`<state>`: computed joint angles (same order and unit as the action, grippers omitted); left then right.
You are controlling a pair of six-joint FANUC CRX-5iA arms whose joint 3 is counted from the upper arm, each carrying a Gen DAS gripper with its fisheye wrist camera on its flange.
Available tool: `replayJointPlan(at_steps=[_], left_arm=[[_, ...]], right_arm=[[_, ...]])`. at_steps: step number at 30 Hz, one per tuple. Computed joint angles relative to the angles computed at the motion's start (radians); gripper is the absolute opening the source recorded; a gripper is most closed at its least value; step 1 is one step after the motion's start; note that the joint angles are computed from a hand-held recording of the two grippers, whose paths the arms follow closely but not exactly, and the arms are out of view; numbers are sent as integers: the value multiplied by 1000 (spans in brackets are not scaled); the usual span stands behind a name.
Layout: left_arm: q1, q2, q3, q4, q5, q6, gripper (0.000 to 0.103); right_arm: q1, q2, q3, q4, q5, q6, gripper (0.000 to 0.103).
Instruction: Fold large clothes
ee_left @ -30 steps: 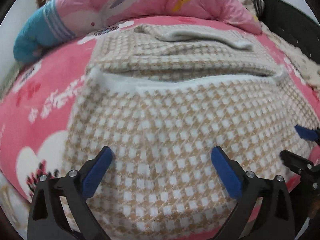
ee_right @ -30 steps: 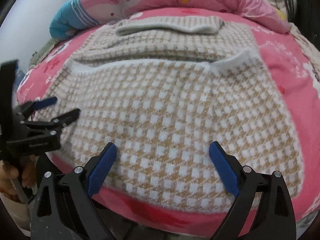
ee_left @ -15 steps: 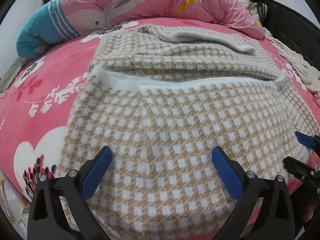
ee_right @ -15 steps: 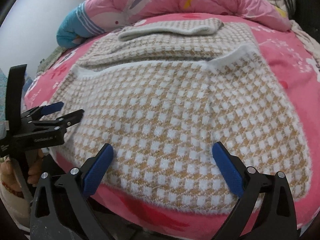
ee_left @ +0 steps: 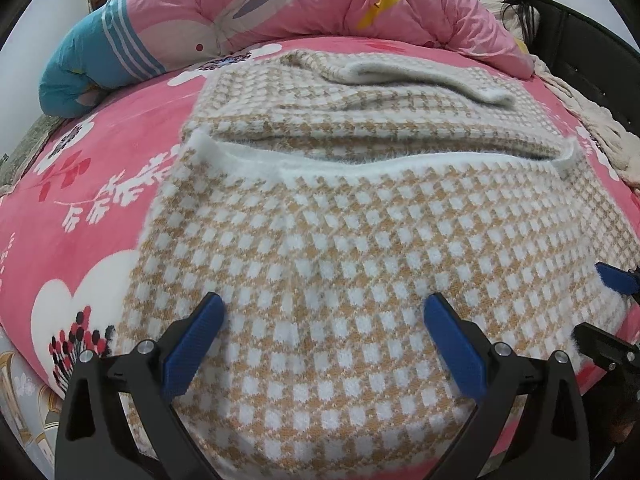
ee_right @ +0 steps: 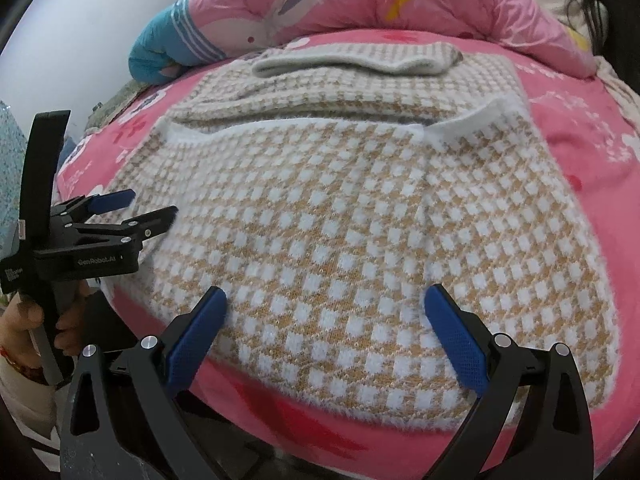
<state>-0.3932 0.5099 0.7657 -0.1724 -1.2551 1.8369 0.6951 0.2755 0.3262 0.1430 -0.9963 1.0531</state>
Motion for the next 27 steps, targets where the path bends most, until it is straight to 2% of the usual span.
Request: replayJointPlan(at_steps=[3,8,15,17,19,20,27], left_arm=[[2,-1,-2,4,1,-3,99],[2,-2,-4,5,2,-1,99],[2,-8,-17,3,11,11,99],[1,-8,-15,2,7,16,99],[1,-5,-10,0,2,17,99],[3,-7,-13,3,4,14,99],[6,-10,-18,6,10,7,99]], right_arm=[[2,20,40,2,-40,-6,95],[14,12,39,46,-37,-52,95],[12,84,130,100,-72,-86,95],[10,124,181,116,-114,-102,95],[3,198,281,116,-233,-112,95],[-6,214,310,85,-259,-105,95],[-17,133,169,64,-126,-141,95]])
